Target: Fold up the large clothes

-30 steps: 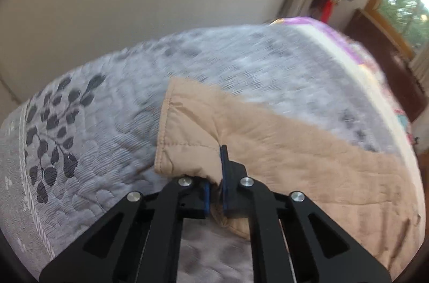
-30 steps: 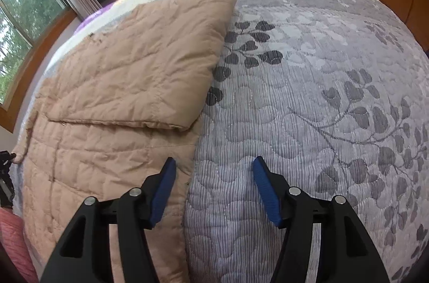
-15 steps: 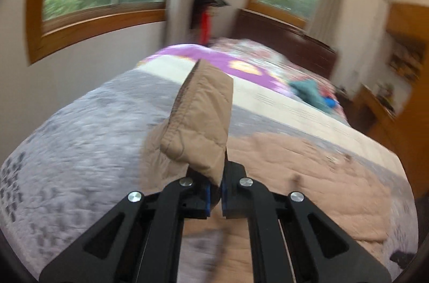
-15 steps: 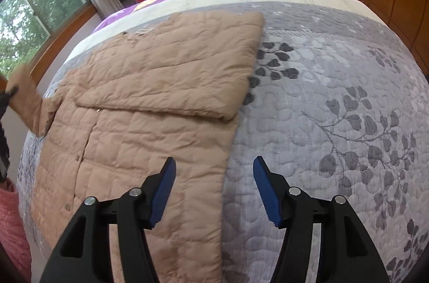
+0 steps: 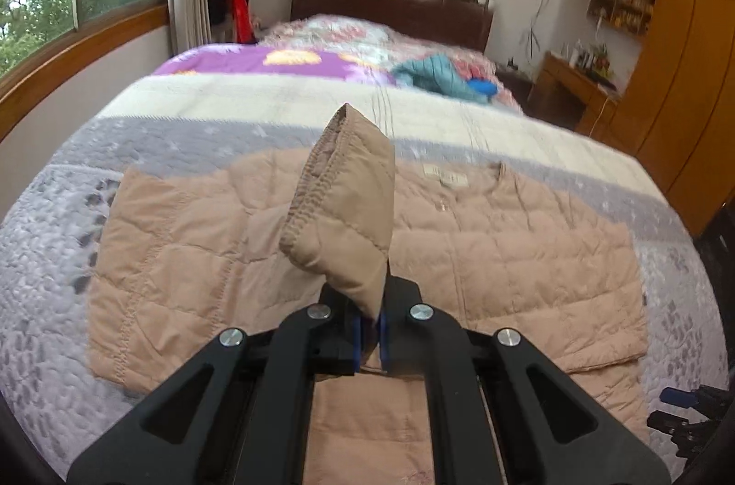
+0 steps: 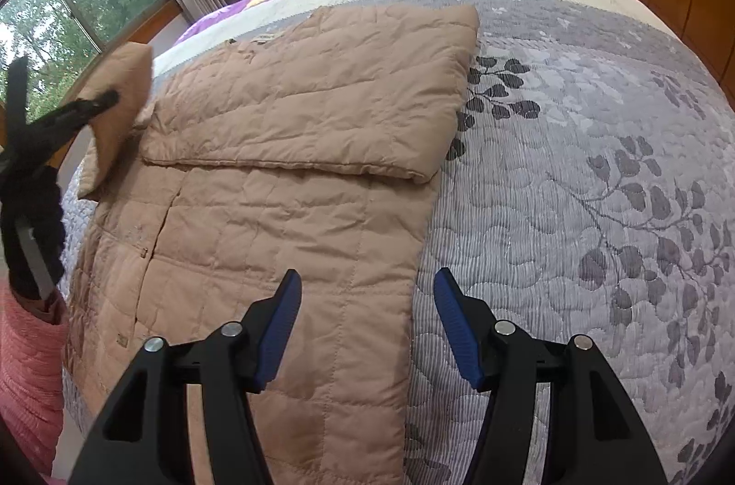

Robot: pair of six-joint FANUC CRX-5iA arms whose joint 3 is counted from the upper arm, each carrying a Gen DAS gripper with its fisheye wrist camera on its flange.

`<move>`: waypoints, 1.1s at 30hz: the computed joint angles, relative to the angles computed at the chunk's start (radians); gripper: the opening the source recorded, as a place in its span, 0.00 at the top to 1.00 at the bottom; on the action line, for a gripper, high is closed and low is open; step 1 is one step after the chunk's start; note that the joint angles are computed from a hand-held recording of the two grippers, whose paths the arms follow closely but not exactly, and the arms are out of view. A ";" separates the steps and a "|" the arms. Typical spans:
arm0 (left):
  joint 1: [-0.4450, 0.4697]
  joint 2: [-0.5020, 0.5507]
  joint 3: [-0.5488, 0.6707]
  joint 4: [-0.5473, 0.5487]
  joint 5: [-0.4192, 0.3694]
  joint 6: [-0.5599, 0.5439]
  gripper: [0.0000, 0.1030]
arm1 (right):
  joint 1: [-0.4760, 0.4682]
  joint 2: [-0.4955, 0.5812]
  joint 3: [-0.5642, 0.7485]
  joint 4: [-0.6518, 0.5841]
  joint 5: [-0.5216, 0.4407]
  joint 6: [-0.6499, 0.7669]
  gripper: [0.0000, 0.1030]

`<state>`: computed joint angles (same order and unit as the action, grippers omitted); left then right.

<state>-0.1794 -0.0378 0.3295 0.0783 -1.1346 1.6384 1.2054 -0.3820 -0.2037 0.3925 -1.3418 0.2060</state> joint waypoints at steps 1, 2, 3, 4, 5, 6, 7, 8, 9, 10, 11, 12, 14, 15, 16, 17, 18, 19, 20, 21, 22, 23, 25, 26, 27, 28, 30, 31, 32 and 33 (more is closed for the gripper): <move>-0.009 0.012 -0.001 -0.008 -0.005 0.009 0.97 | -0.002 0.001 -0.002 -0.003 0.002 0.000 0.41; -0.018 0.019 0.000 -0.014 -0.008 0.017 0.97 | -0.003 0.001 -0.003 -0.005 0.003 0.000 0.41; -0.029 0.032 -0.002 -0.017 -0.011 0.021 0.97 | -0.006 0.002 -0.004 -0.010 0.006 0.002 0.41; -0.034 0.039 -0.002 -0.018 -0.016 0.020 0.97 | -0.007 0.004 -0.005 -0.013 0.008 0.003 0.41; -0.040 0.047 0.000 -0.021 -0.021 0.021 0.96 | -0.011 0.006 -0.005 -0.018 0.011 0.006 0.41; -0.047 0.056 -0.003 -0.015 -0.025 0.012 0.95 | -0.015 0.009 -0.005 -0.023 0.013 0.009 0.41; -0.049 0.063 -0.009 -0.002 -0.028 -0.005 0.94 | -0.018 0.012 -0.003 -0.028 0.014 0.012 0.41; -0.046 0.065 -0.012 0.011 -0.034 -0.018 0.90 | -0.020 0.014 -0.003 -0.031 0.015 0.014 0.41; -0.042 0.058 -0.036 0.047 -0.028 -0.049 0.82 | -0.022 0.015 -0.002 -0.033 0.017 0.015 0.41; -0.036 0.051 -0.057 0.088 -0.022 -0.088 0.77 | -0.022 0.018 0.001 -0.034 0.017 0.017 0.41; -0.028 0.040 -0.080 0.130 -0.019 -0.131 0.65 | -0.022 0.020 0.003 -0.033 0.015 0.019 0.41; -0.019 0.018 -0.118 0.191 -0.009 -0.199 0.55 | -0.021 0.023 0.008 -0.031 0.013 0.022 0.41; 0.013 -0.036 -0.207 0.342 0.005 -0.349 0.47 | -0.023 0.032 0.020 -0.029 0.008 0.027 0.41; 0.027 -0.053 -0.235 0.394 0.000 -0.392 0.47 | -0.024 0.038 0.027 -0.027 0.009 0.032 0.41; 0.050 -0.076 -0.266 0.450 -0.007 -0.434 0.47 | -0.025 0.044 0.039 -0.025 0.012 0.042 0.41; 0.065 -0.091 -0.286 0.476 -0.005 -0.452 0.47 | -0.029 0.053 0.050 -0.026 0.016 0.053 0.41; 0.093 -0.111 -0.297 0.495 -0.009 -0.460 0.47 | -0.036 0.065 0.067 -0.029 0.020 0.069 0.41; 0.112 -0.118 -0.286 0.473 -0.014 -0.440 0.47 | -0.042 0.075 0.081 -0.034 0.022 0.083 0.41; 0.124 -0.121 -0.257 0.405 -0.014 -0.394 0.47 | -0.054 0.095 0.107 -0.044 0.027 0.109 0.41; 0.130 -0.122 -0.234 0.343 -0.013 -0.358 0.47 | -0.070 0.118 0.138 -0.060 0.035 0.138 0.41; 0.129 -0.113 -0.189 0.243 -0.021 -0.296 0.47 | -0.079 0.132 0.157 -0.070 0.037 0.156 0.41; 0.120 -0.093 -0.135 0.133 -0.049 -0.226 0.48 | -0.094 0.162 0.195 -0.089 0.042 0.189 0.41; 0.108 -0.026 -0.016 -0.053 -0.165 -0.104 0.52 | -0.122 0.225 0.270 -0.126 0.044 0.251 0.41; 0.128 0.005 0.009 -0.068 -0.208 -0.085 0.55 | -0.130 0.251 0.301 -0.140 0.039 0.271 0.41; 0.141 0.020 0.013 -0.062 -0.221 -0.081 0.57 | -0.144 0.286 0.344 -0.163 0.033 0.297 0.41; 0.148 0.039 0.021 -0.071 -0.237 -0.073 0.59 | -0.160 0.323 0.389 -0.190 0.026 0.323 0.41; 0.154 0.068 0.022 -0.083 -0.257 -0.084 0.61 | -0.181 0.382 0.456 -0.224 0.011 0.356 0.41; 0.150 0.074 0.013 -0.078 -0.251 -0.092 0.61 | -0.191 0.415 0.495 -0.238 -0.002 0.371 0.41; 0.144 0.074 -0.005 -0.078 -0.235 -0.105 0.62 | -0.198 0.439 0.520 -0.248 -0.009 0.381 0.41; 0.138 0.071 -0.016 -0.084 -0.224 -0.110 0.62 | -0.211 0.467 0.554 -0.267 -0.015 0.392 0.41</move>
<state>-0.0415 0.0337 0.3138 -0.0062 -1.3586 1.5289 0.9946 0.0851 0.3504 0.1257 -1.3573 0.5982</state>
